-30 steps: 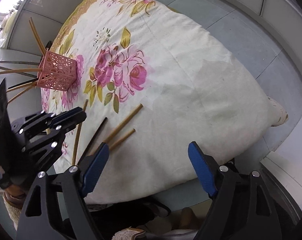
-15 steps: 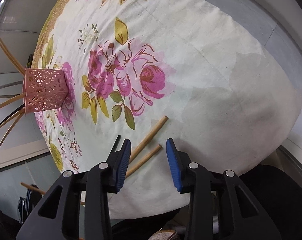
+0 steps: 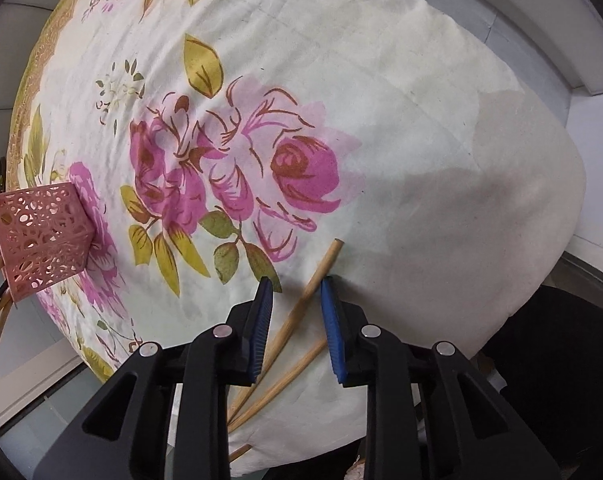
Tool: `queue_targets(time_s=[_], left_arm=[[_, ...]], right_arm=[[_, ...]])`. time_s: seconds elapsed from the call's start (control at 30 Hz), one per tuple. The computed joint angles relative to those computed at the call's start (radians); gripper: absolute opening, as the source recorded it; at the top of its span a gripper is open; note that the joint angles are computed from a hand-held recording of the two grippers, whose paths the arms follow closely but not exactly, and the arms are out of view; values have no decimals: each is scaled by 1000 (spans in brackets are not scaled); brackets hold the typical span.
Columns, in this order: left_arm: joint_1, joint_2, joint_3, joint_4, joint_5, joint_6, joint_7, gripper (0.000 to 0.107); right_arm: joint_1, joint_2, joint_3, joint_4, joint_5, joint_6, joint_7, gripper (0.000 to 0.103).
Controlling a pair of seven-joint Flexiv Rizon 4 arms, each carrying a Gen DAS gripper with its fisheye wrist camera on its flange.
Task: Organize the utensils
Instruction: 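Grasp a wooden stick with the left tool while the right tool grasps another, then lift both sticks upright and carry them toward the pink holder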
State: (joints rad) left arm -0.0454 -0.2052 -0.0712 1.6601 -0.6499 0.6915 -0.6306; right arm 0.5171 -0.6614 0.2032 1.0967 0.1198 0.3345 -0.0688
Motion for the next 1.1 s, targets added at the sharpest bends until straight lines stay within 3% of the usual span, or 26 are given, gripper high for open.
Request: queue_targets(time_s=[0.13, 0.23, 0.43, 0.7, 1.1], left_arm=[[3, 5, 2, 6, -19, 14, 2, 5], [6, 8, 4, 11, -32, 25, -1, 5], [11, 12, 3, 16, -67, 51, -4, 4], [13, 28, 1, 27, -128, 70, 15, 4], [-2, 56, 4, 51, -200, 122, 46, 4]], right_arm=[[21, -14, -14, -7, -34, 40, 10, 9], [22, 8, -18, 64, -42, 178, 1, 8], [54, 28, -39, 143, -144, 342, -21, 7], [100, 68, -71, 171, -311, 395, -60, 7], [141, 215, -103, 362, -574, 545, -66, 7]])
